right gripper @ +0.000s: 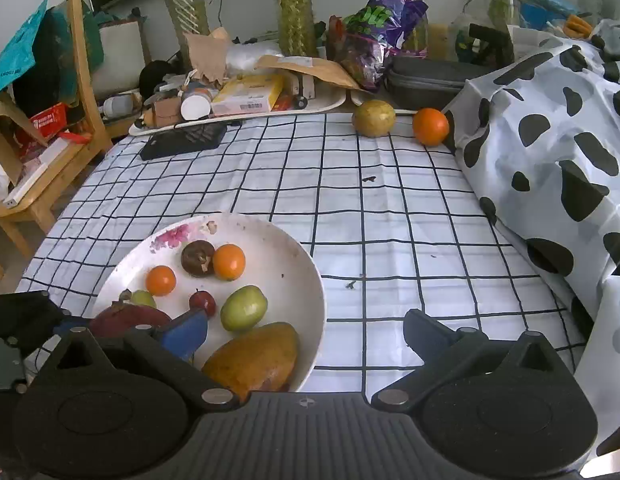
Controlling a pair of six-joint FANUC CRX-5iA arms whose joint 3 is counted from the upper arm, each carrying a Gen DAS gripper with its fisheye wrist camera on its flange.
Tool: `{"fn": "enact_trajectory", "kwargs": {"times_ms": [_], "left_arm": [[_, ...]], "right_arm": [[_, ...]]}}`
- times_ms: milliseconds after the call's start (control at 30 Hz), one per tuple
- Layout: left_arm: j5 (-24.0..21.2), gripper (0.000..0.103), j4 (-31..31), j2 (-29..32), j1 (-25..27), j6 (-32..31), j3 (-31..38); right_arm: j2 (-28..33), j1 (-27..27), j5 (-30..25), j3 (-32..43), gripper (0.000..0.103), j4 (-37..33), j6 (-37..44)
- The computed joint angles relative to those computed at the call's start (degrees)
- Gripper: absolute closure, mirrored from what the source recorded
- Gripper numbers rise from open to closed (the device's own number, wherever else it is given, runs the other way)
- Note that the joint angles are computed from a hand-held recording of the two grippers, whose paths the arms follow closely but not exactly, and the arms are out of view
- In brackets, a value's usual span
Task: Organize fruits
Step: 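Carry the dragon fruit and cherry tomato onto the white plate and open both tools, then withdraw both tools and move them toward the yellow passion fruit and orange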
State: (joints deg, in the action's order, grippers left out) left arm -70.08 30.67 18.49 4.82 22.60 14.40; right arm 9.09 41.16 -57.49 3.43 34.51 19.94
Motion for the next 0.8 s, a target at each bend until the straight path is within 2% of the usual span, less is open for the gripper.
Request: {"fn": "enact_trajectory", "kwargs": {"times_ms": [167,400,800], "left_arm": [[0.2,0.017,3.3,-2.0,1.5,-1.0,-2.2],[3.4,0.017,5.1,-5.8,2.5,-2.1,-6.4],[7.2,0.017,4.7,-6.3,3.0,4.6,-6.4]], "right_arm": [[0.0,0.7,-0.6,0.1,0.0,0.2,-0.6],[-0.2,2.7,-2.5,0.3,0.0,0.0,-0.4],[0.2,5.1,-6.1,0.3,0.0,0.6,-0.5]]}}
